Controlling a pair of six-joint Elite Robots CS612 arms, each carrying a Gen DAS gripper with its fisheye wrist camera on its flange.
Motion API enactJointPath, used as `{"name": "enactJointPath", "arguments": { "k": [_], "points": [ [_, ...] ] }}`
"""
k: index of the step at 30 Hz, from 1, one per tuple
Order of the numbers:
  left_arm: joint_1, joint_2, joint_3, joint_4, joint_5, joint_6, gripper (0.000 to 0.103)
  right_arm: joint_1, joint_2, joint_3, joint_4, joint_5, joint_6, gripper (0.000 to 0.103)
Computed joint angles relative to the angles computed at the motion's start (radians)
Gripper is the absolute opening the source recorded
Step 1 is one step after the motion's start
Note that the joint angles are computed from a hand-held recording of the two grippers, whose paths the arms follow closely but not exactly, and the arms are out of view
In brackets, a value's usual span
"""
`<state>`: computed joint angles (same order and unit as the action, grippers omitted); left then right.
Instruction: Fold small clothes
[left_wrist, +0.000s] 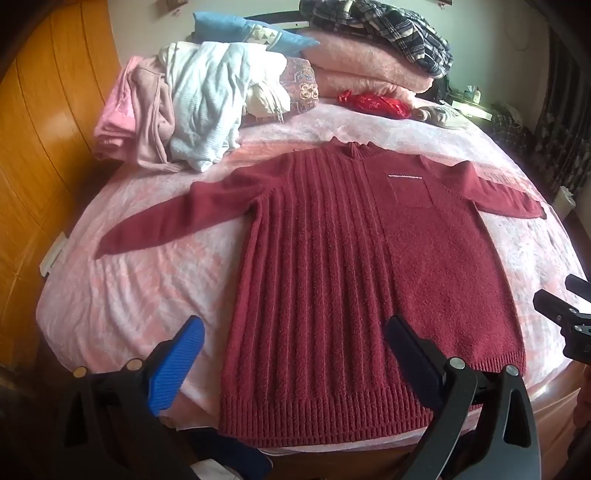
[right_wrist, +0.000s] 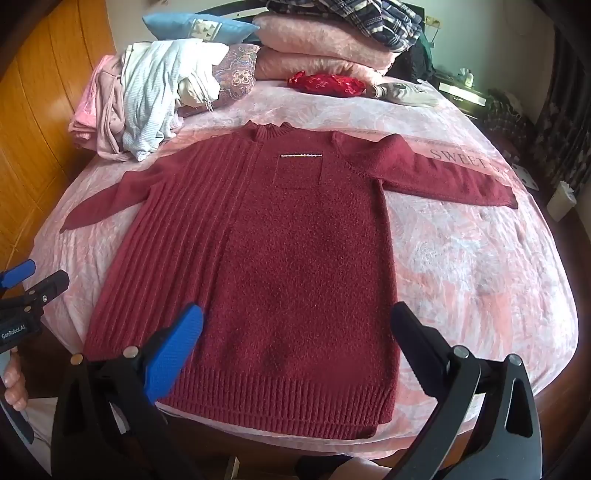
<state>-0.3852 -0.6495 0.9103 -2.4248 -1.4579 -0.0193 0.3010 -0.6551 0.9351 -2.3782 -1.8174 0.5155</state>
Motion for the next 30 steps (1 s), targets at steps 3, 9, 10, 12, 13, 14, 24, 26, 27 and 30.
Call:
{"name": "enactJointPath", "arguments": {
  "k": [3, 9, 10, 12, 13, 14, 24, 26, 27, 30],
  "points": [
    [0.0, -0.002, 0.013, -0.04, 0.003, 0.003, 0.099, 0.0, 0.002, -0.002, -0.002, -0.001, 0.0, 0.1],
    [0.002, -0.012, 0.035, -0.055, -0.003, -0.006, 0.099, 0.001, 0.003, -0.004, -0.002, 0.0, 0.002, 0.1],
    [0.002, -0.011, 0.031, -0.048, -0.004, -0.006, 0.099, 0.001, 0.002, -0.004, -0.002, 0.0, 0.003, 0.1],
    [0.003, -0.007, 0.025, -0.044, -0.004, -0.008, 0.099, 0.002, 0.003, -0.007, 0.001, -0.003, 0.005, 0.1],
    [0.003, -0.007, 0.025, -0.044, -0.004, -0.008, 0.099, 0.003, 0.005, -0.01, 0.003, -0.005, 0.007, 0.1],
    [0.004, -0.006, 0.024, -0.042, -0.006, -0.007, 0.099, 0.003, 0.009, -0.019, 0.008, -0.004, 0.009, 0.1],
    [0.006, 0.002, 0.01, -0.028, -0.005, -0.015, 0.099, 0.003, 0.005, -0.007, -0.006, 0.002, 0.008, 0.1],
    [0.006, 0.002, 0.01, -0.028, -0.004, -0.014, 0.099, 0.003, 0.005, -0.008, -0.004, 0.002, 0.008, 0.1],
    [0.006, 0.003, 0.01, -0.029, -0.004, -0.014, 0.099, 0.004, 0.006, -0.009, -0.004, 0.001, 0.008, 0.1],
    [0.007, 0.003, 0.009, -0.027, -0.005, -0.014, 0.099, 0.002, 0.002, 0.002, -0.014, 0.001, 0.003, 0.1]
  ]
}}
